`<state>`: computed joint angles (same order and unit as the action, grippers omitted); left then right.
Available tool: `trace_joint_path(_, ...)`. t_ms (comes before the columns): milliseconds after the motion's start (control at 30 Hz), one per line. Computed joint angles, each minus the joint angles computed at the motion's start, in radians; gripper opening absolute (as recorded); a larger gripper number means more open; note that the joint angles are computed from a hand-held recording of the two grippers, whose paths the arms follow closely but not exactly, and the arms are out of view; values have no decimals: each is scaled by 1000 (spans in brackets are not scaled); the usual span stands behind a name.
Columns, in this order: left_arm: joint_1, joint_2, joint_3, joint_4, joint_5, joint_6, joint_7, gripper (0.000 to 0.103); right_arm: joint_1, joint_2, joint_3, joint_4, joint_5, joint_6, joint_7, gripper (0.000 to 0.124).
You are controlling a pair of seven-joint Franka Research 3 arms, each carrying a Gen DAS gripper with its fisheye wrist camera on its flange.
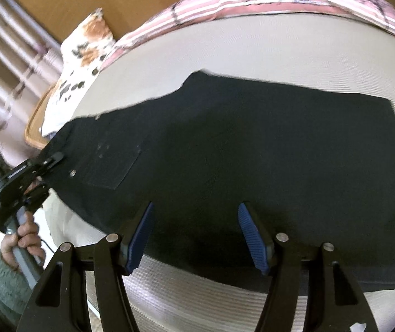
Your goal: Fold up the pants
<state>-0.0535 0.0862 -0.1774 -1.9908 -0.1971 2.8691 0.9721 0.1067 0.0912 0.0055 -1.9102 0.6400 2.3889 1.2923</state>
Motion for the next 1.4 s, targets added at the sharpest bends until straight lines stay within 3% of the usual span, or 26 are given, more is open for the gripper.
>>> trace_joint_path(200, -25, 51, -42, 158, 12, -42, 96, 26, -43, -32, -34, -21, 50, 49, 16, 60)
trace_joint_path(367, -69, 175, -87, 376, 42, -115, 179, 26, -81, -43, -57, -22, 84, 78, 25, 60)
trace_joint_path(733, -256, 528, -149, 882, 168, -423, 328, 26, -143, -91, -98, -80, 91, 118, 41, 60)
trace_joint_path(967, -425, 739, -77, 1152, 284, -690, 394, 26, -166, -97, -111, -107, 115, 105, 28, 61)
trace_joint_path(1133, -482, 767, -40, 1189, 360, -717, 434, 32, -176, -73, -111, -90, 159, 63, -12, 62)
trace_joint_path(1300, -436, 684, -86, 1065, 312, -674, 508, 45, -200, -12, -106, -18, 252, -61, -91, 62)
trace_joint_path(1400, -387, 615, -131, 972, 241, -646, 564, 47, -213, 30, -95, 30, 276, -129, -117, 62)
